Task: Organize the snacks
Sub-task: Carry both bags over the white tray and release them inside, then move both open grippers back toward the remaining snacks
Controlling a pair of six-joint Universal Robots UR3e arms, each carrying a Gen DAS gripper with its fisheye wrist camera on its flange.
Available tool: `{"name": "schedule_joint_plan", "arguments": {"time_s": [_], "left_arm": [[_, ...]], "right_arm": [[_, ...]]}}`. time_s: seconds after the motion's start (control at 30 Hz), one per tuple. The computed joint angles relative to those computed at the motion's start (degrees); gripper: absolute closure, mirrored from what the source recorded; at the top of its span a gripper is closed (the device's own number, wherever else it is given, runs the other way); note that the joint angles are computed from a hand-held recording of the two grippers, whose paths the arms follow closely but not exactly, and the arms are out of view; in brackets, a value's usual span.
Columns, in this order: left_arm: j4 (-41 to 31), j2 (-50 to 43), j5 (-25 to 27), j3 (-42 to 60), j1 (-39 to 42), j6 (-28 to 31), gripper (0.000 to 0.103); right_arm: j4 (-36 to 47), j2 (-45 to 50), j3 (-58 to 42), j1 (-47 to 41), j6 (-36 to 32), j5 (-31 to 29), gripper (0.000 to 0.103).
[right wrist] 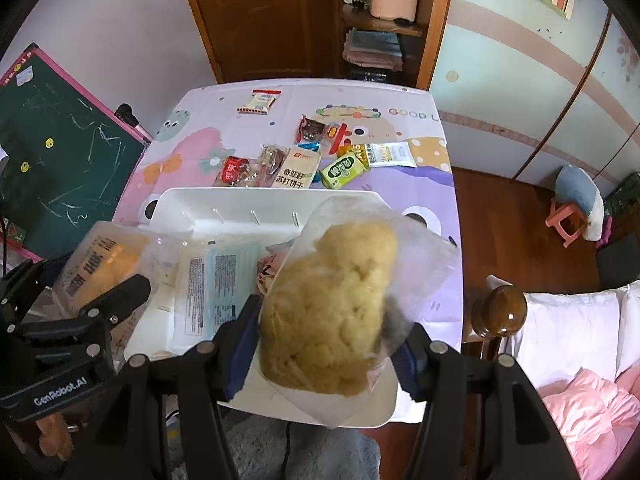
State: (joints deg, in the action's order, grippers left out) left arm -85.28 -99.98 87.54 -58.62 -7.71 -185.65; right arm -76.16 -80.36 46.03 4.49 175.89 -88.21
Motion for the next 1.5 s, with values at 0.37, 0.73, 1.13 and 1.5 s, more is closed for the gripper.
{"name": "schedule_joint_plan", "arguments": {"time_s": [0.37, 0.73, 1.13, 1.5], "left_arm": [[3.28, -0.7, 4.41, 2.5, -2.84, 0.98, 0.012], [2.34, -1.02, 5.51, 4.72, -3.42, 0.69, 0.012], [-0.14, -1.33, 5.15, 6.27, -1.89, 0.88, 0.012], [-0.73, -2.84, 5.31, 6.9, -1.11, 1.82, 0.012]], "right_arm": [[-1.55, -0.09, -0.11, -0.28, 0.53, 0.25, 0.025], [-1.24, -0.32, -0.53, -0.72, 0.34, 0.8, 0.025], [0.29, 0.78, -3.05, 0.07, 0.47, 0.93, 0.025], [0.51, 2.06, -4.17, 0.64, 1.35, 1.08, 0.025]]}}
